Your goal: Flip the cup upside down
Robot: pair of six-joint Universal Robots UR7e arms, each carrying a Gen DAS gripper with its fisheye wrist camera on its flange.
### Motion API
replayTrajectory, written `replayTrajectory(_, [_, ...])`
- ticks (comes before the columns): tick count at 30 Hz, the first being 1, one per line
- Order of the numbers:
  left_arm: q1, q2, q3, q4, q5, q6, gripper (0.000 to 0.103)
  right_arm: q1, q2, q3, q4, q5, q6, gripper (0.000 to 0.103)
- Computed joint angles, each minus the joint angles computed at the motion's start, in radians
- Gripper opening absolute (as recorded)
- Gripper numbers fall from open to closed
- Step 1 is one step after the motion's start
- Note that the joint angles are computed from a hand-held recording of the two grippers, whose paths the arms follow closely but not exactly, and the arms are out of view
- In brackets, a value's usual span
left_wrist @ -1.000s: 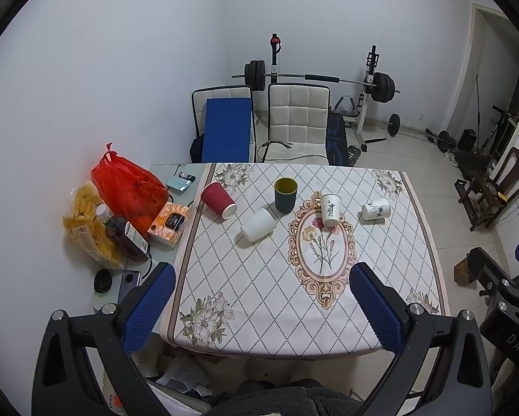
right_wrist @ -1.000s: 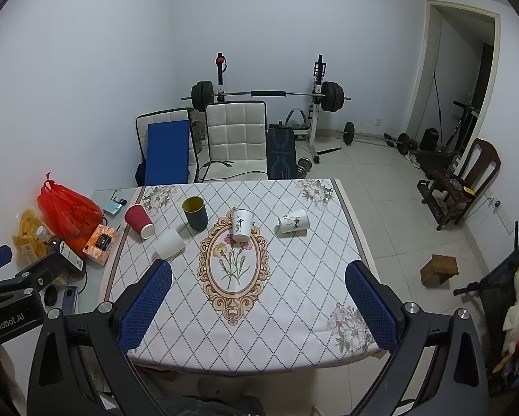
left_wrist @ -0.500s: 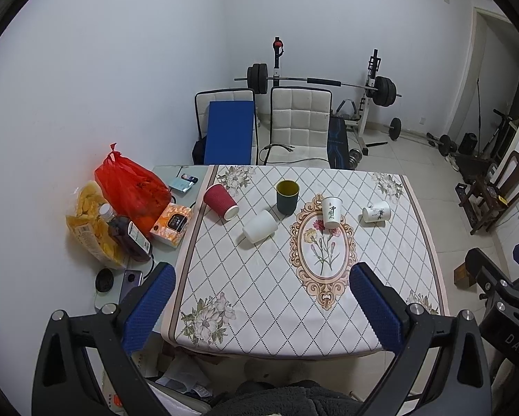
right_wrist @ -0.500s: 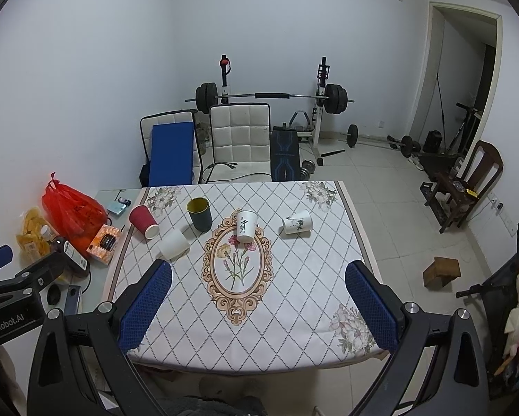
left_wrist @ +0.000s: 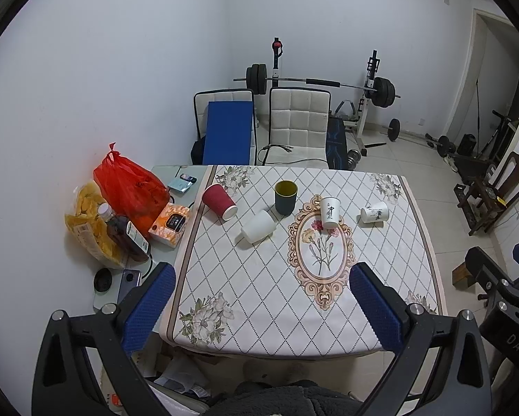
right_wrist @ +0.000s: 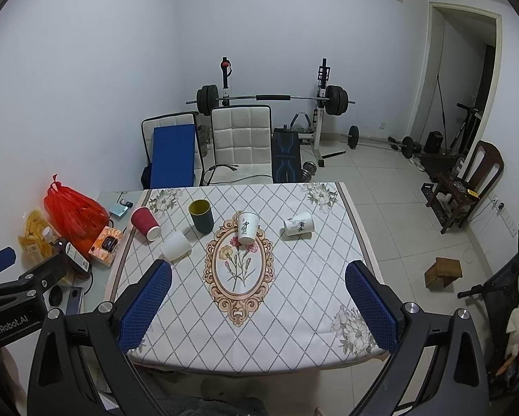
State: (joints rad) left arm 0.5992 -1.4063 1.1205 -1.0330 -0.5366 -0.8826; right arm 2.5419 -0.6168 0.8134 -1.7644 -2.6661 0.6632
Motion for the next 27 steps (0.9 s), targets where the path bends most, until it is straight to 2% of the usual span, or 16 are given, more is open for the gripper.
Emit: replayTrajectory(27, [0.014,-0.022,0.042,-0.052,0.006,0.021,0.103,-0.006,0.028,-0.054,0.006,0.019,-0.022,0.102])
